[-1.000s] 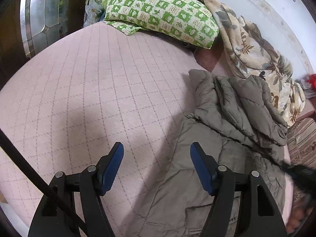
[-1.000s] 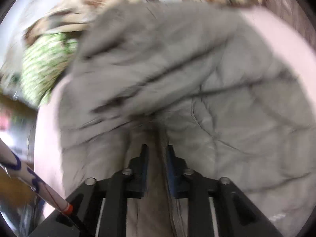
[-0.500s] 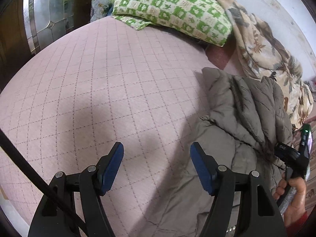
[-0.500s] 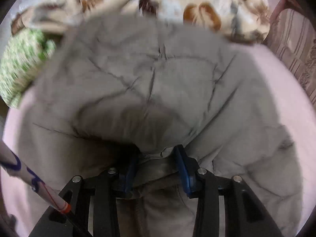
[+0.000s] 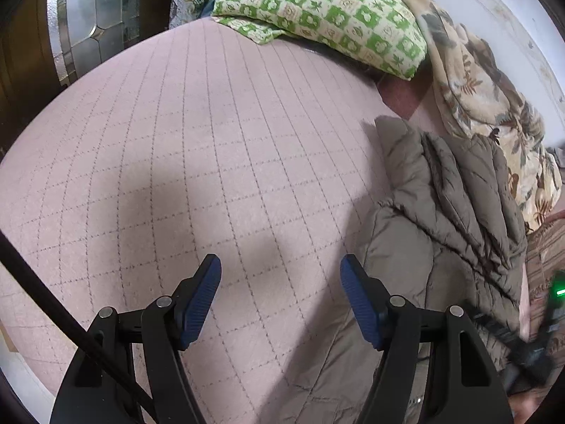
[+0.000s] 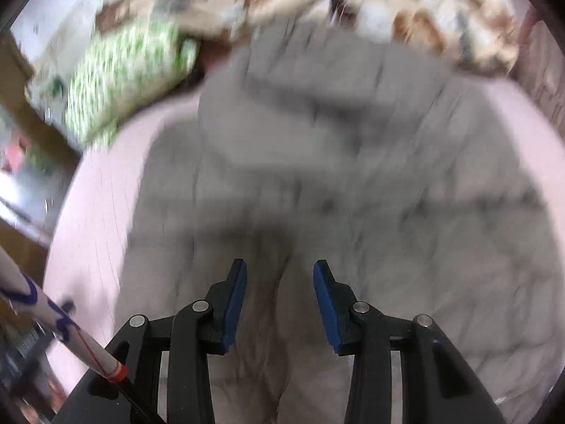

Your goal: Fold large clothes

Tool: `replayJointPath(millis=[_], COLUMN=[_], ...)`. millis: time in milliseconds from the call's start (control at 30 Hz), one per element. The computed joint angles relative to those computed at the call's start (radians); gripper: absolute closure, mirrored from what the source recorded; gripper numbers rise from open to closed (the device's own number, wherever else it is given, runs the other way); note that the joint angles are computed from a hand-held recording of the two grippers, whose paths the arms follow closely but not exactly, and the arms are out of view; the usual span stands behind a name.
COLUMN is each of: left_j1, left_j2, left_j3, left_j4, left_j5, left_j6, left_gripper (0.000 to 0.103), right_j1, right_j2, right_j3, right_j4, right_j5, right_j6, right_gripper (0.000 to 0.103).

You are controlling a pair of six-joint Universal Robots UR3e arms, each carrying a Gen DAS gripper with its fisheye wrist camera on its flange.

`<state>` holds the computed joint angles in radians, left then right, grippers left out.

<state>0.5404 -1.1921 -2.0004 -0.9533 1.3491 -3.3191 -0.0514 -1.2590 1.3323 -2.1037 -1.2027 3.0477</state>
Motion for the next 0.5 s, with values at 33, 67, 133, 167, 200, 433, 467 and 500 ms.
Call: replayJointPath(millis=[33,67,133,167,200,433,467,500], left_j1=[0.006,0.009,0.009,0.004,-0.004,0.055,0.079,0.11], left_j2=[0.007,0.015,0.028,0.033,0.037,0.077,0.088,0.103], left_j3=[-0.004,-0.008,-0.017,-0.021,-0.027,-0.078,-0.087,-0.1], left_j4=[-0.008,-0.021,-0.035,-0.038,-0.042,-0.156,-0.187,-0.225], left_j5=[-0.012,-0.022,-0.031,-0.032,-0.031,-0.171,-0.208,-0.254], left_j6=[0.008,0.019,0.041,0.053,0.066,0.204,0.23,0.26], left_gripper=[0.034,0.034,0.034,0.034,0.034,0.034,0.034,0.034], right_j1=[0.02,0.039,0.049,0.036,0.008,-0.415,-0.513,-0.614], right_j2=[0.007,0.021,0.003,-0.023,-0.055,-0.448,-0.493,-0.529], right_j3=[0.028,0.044,0.102,0.118,0.131,0.359,0.379,0.392], right_j4=[-0.008,-0.007,-0.053,-0.049,-0.02,0.179,0.22,0.268], right_j5=[-0.031,-0.061,-0.082,-0.07,-0.036,0.125,0.138,0.154], right_j6=[-0.003,-0.009,-0.02,-0.029,-0.044,-0.347,-0.403,-0.457], right_gripper=[0.06,0.06,0.06,0.06,0.06,0.02,0.02,0.02])
